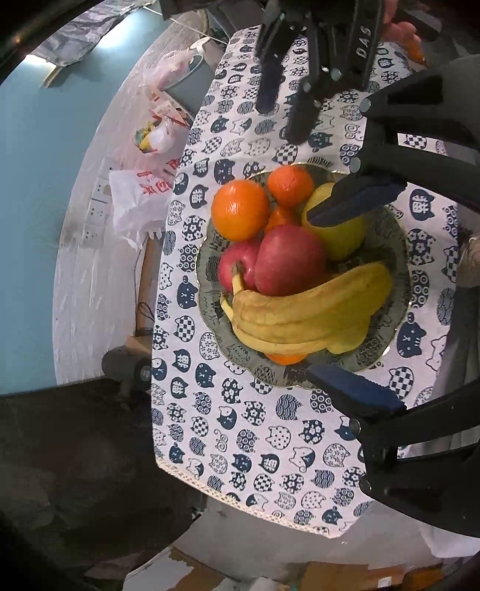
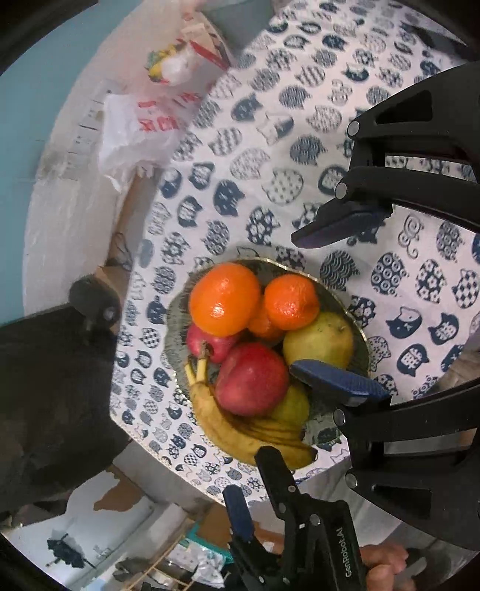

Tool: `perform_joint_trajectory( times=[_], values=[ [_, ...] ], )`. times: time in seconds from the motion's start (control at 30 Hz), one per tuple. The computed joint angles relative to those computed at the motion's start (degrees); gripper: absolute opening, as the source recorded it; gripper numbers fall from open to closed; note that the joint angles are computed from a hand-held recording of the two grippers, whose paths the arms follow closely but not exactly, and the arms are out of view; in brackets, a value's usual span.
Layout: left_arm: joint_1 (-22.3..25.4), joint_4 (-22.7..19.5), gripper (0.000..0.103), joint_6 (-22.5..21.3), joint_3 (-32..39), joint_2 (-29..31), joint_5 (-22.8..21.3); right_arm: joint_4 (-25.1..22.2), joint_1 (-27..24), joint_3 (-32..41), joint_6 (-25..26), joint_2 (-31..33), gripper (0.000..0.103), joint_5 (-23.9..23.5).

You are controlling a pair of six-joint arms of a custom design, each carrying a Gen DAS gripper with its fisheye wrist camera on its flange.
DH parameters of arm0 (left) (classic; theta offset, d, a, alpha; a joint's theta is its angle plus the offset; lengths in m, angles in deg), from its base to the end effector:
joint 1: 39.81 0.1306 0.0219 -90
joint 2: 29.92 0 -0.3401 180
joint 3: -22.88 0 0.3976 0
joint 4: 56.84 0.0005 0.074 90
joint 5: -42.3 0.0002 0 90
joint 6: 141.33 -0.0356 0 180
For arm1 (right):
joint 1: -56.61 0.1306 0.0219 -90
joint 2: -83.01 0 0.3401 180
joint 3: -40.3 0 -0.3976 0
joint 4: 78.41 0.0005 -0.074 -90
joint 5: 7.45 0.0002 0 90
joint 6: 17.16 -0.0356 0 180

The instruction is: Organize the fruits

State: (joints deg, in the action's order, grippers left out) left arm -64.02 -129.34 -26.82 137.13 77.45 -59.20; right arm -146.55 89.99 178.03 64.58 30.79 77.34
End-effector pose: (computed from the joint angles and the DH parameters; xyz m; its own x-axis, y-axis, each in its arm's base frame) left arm 0.5161 -0.2248 0.4036 -0.8914 -0.0449 -0.4509 -0.0473 0.9989 -0.0060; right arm 0.5658 0.3761 0.3750 -0.7867 -0.3470 -0.5105 -0.4798 0.8641 0.1521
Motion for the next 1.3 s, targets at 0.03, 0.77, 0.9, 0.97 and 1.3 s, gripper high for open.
perform_joint_trajectory(
  times=[0.03, 0.77, 0.9, 0.97, 1.3],
  values=[
    [-0.3, -0.3, 0.080, 0.0, 0.0, -0.4, -0.5, 0.6, 0.1, -1.1, 0.2, -1.2, 0.067, 0.6],
    [-7.7, -2.5, 0.099, -0.5, 4.8, -4.1, -10.0, 8.4, -0.9, -18.6, 0.2, -18.9, 0.080, 7.7],
    [-8.2, -2.7, 0.099, 0.2, 5.0, -4.4, -9.6, 9.2, -0.8, -20.4, 0.6, -20.6, 0.080, 8.7],
    [-8.5, -3.3, 0.099, 0.2, 5.9, -3.9, -10.0, 9.5, -0.8, -21.0, 1.2, -21.3, 0.080, 9.3],
    [-9.6, -4.1, 0.099, -0.2, 7.8, -2.7, -11.1, 9.7, -0.9, -21.9, 1.5, -22.4, 0.080, 9.7]
  ],
)
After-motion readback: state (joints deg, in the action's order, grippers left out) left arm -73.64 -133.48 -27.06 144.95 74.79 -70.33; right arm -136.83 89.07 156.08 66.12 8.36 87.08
